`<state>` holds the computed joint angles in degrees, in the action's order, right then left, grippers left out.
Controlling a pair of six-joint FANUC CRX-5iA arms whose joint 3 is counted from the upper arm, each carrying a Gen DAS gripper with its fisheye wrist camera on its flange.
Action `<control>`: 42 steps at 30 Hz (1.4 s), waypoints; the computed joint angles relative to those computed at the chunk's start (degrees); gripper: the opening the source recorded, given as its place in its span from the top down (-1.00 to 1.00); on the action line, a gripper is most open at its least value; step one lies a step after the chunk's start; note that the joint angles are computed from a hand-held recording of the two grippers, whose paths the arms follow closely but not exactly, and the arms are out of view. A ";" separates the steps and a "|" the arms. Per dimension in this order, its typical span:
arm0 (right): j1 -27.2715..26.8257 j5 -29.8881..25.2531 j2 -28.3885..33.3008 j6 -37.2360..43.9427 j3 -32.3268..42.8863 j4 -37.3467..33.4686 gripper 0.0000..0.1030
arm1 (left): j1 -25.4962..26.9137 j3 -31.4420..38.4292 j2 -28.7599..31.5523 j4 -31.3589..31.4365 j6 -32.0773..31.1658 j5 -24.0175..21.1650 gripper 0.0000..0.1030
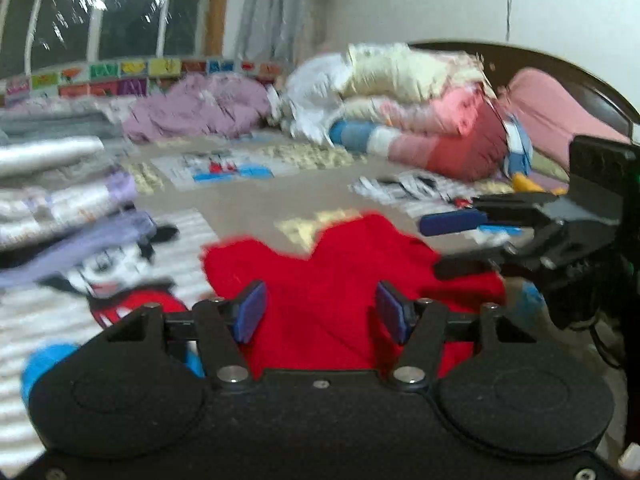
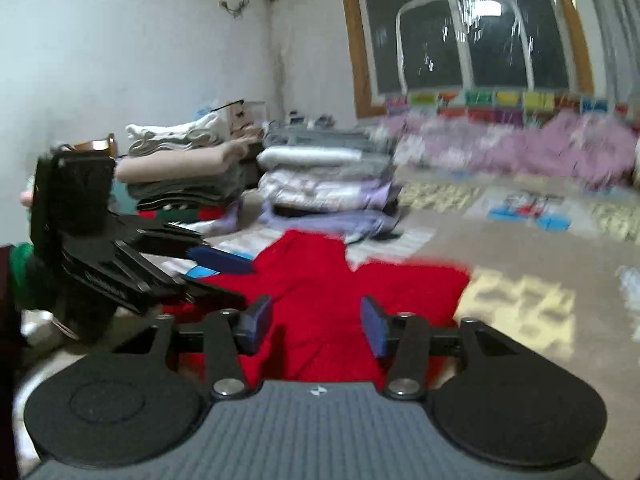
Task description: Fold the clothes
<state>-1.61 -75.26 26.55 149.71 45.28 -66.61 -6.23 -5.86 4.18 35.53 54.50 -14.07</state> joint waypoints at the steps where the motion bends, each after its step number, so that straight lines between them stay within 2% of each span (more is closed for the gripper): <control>1: 0.14 0.91 0.11 0.65 0.30 0.02 -0.44 | 0.02 -0.01 0.46 2.37 -3.43 0.88 -0.17; 2: 0.27 1.37 0.55 1.38 1.03 -0.12 -0.47 | -0.20 -0.43 0.98 6.35 -7.90 2.02 -0.18; 4: 0.86 1.11 2.43 2.34 3.91 0.08 -0.47 | -1.86 -2.43 2.00 20.17 -20.74 4.48 -0.22; 5: 1.22 0.94 3.45 2.65 5.38 0.29 -0.47 | -2.45 -2.82 2.54 24.63 -24.87 4.93 -0.25; 7: 1.70 0.17 5.55 2.00 8.13 0.49 -0.47 | -2.44 -2.53 3.59 26.13 -26.60 4.55 -0.26; 8: 1.82 -0.26 6.55 1.35 9.36 0.49 -0.47 | -1.82 -1.84 4.10 23.79 -24.34 3.62 -0.28; 10: 2.11 -1.59 8.67 -1.75 12.08 1.61 -0.47 | 0.76 1.96 5.45 11.62 -12.47 -1.10 -0.29; 12: 2.89 -2.84 10.34 -5.34 14.36 4.60 -0.47 | 1.82 5.14 6.25 2.23 -3.80 -4.80 -0.30; 14: 3.08 -3.93 11.59 -8.33 16.01 5.86 -0.47 | 1.95 7.52 6.65 -4.61 1.64 -7.27 -0.31; 18: 2.90 -7.64 15.43 -15.42 21.39 6.01 -0.48 | 2.09 7.27 6.77 -5.05 3.14 -7.89 -0.31; 30: 3.76 -6.34 13.70 -13.03 18.54 7.93 -0.50 | 1.48 8.51 6.43 -13.51 10.89 -6.94 -0.37; 32: 3.44 -4.65 12.09 -10.69 15.93 7.14 -0.49 | 1.26 8.76 5.64 -16.57 15.66 -6.32 -0.41; 34: 2.76 -3.04 10.43 -9.68 13.63 5.86 -0.50 | 0.97 8.79 4.11 -23.23 27.00 -3.90 -0.43; 35: 2.09 -2.40 9.91 -11.14 12.96 4.84 -0.53 | 1.01 7.74 3.21 -23.53 30.34 -2.10 -0.44; 37: 0.38 -1.84 9.47 -17.28 12.38 2.71 -0.57 | 1.16 4.21 1.77 -17.00 29.09 1.59 -0.45; 38: -0.31 -1.48 9.25 -21.04 12.00 2.26 -0.62 | 1.29 3.60 1.33 -16.17 30.38 2.12 -0.46; 40: -1.54 -1.91 9.45 -28.30 12.00 1.48 -0.68 | 1.92 5.17 0.89 -21.47 40.51 -0.25 -0.46; 41: -2.00 -2.25 9.58 -32.15 12.05 1.48 -0.72 | 2.15 5.09 0.58 -21.66 43.52 -0.93 -0.50; 42: -2.29 -3.01 9.85 -35.96 12.26 1.68 -0.72 | 2.33 3.75 0.01 -18.86 43.64 -0.76 -0.54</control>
